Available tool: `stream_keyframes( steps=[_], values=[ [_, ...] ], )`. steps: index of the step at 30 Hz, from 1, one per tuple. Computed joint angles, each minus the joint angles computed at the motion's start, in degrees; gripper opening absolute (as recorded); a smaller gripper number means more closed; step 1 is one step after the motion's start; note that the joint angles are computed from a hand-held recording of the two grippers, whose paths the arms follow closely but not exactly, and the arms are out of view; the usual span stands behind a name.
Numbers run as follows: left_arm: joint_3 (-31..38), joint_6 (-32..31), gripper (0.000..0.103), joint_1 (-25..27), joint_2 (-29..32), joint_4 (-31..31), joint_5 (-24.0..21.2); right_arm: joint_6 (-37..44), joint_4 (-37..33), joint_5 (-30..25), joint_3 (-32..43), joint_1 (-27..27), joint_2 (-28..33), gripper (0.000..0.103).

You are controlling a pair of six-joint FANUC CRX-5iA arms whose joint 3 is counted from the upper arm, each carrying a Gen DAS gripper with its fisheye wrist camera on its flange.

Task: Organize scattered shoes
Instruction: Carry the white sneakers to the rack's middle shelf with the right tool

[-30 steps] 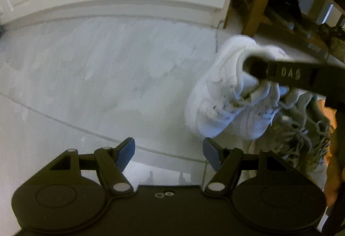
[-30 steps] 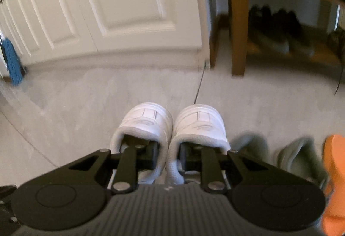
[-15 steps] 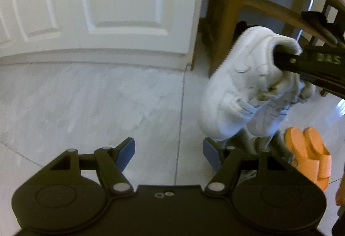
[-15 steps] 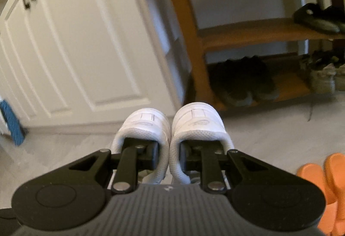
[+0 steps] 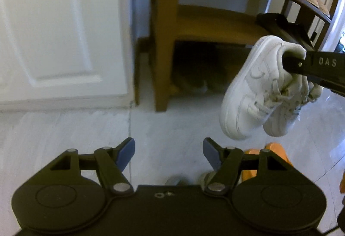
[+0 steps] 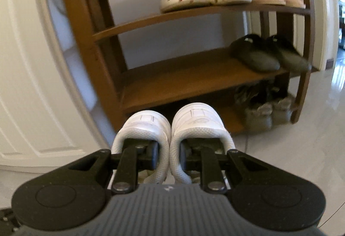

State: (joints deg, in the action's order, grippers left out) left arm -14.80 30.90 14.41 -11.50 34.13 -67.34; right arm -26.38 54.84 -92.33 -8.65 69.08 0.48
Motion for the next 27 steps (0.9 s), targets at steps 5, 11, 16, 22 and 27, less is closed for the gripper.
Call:
stream_keyframes(
  steps=[5, 11, 16, 22, 27],
  values=[
    [5.6, 9.7, 0.070, -6.9, 3.4, -5.0, 3.6, 3.7, 1.2, 2.1, -2.2, -3.0, -3.2, 0.022],
    [14.5, 22.9, 0.070, -14.6, 9.3, -12.6, 5.5, 13.1, 3.5, 9.1, -3.4, -9.3, -6.5, 0.022],
    [16.4, 27.1, 0.070, -17.9, 11.7, -13.7, 10.0, 19.0, 3.3, 16.1, -2.8, -15.6, -6.4, 0.022],
    [16.2, 30.1, 0.070, -19.5, 13.2, -14.6, 12.2, 19.2, 3.2, 21.3, -1.5, -21.2, -3.3, 0.022],
    [16.9, 32.2, 0.070, -20.2, 14.6, -16.3, 12.6, 19.0, 3.3, 24.5, 2.3, -25.5, 2.0, 0.022]
  ],
)
